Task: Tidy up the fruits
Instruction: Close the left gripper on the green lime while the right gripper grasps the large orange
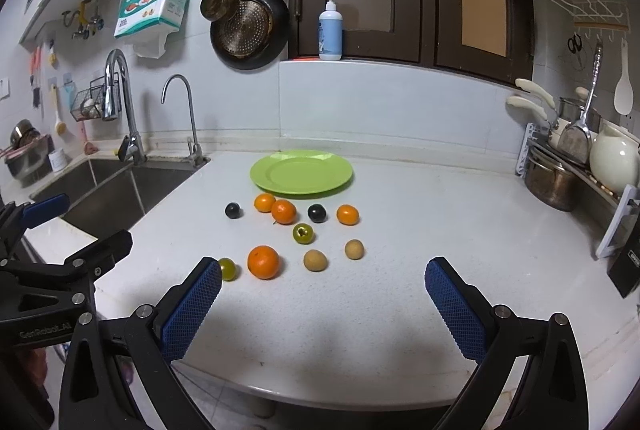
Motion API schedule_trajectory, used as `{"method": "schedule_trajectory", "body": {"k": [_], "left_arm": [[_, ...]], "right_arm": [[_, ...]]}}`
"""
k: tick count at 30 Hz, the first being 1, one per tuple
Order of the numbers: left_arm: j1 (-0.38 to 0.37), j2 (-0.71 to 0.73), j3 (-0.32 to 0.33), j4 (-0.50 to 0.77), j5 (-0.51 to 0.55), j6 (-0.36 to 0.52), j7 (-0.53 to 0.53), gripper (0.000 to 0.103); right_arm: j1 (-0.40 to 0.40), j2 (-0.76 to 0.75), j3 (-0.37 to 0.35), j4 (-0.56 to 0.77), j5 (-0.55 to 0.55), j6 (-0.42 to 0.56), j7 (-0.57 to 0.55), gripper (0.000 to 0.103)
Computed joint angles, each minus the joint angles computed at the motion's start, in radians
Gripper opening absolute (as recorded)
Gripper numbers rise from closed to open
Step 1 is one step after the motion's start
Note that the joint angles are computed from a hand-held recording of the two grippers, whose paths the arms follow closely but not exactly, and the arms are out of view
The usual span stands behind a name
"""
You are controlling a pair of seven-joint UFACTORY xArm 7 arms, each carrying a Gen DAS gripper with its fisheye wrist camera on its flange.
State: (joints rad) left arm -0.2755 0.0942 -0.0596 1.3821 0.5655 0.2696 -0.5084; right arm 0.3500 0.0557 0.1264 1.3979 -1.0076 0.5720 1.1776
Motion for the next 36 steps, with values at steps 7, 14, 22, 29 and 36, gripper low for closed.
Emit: {"method": "schedule_trajectory", "body": {"k": [7,14,22,29,36], "left_arm": [[-0.006,0.052,0.012,0.025,0.006,-0.016,0.046,0.103],[-0.005,0.135,0.010,0.078,-0.098,-0.018,0.212,0.092],[0.042,0.234,-0.059,0.168,-0.344,0.012,0.536,0.074],[0.077,0.323,-0.118,0.287,-0.535,0.132,0.798,0.059],[0.078,0.399,-0.130,0.406,-0.655,0.264,0.961,0.049]], "right_arm": [[-0.001,0.053,-0.018,0.037,0.059,-0.026,-0.069,0.103],[0.009,0.140,-0.052,0.098,0.194,-0.066,-0.219,0.097],[0.012,0.267,-0.066,0.212,0.427,-0.089,-0.506,0.081],[-0.016,0.393,-0.035,0.348,0.658,-0.043,-0.804,0.064],[-0.018,0.503,-0.029,0.495,0.816,0.035,-1.020,0.054]]}}
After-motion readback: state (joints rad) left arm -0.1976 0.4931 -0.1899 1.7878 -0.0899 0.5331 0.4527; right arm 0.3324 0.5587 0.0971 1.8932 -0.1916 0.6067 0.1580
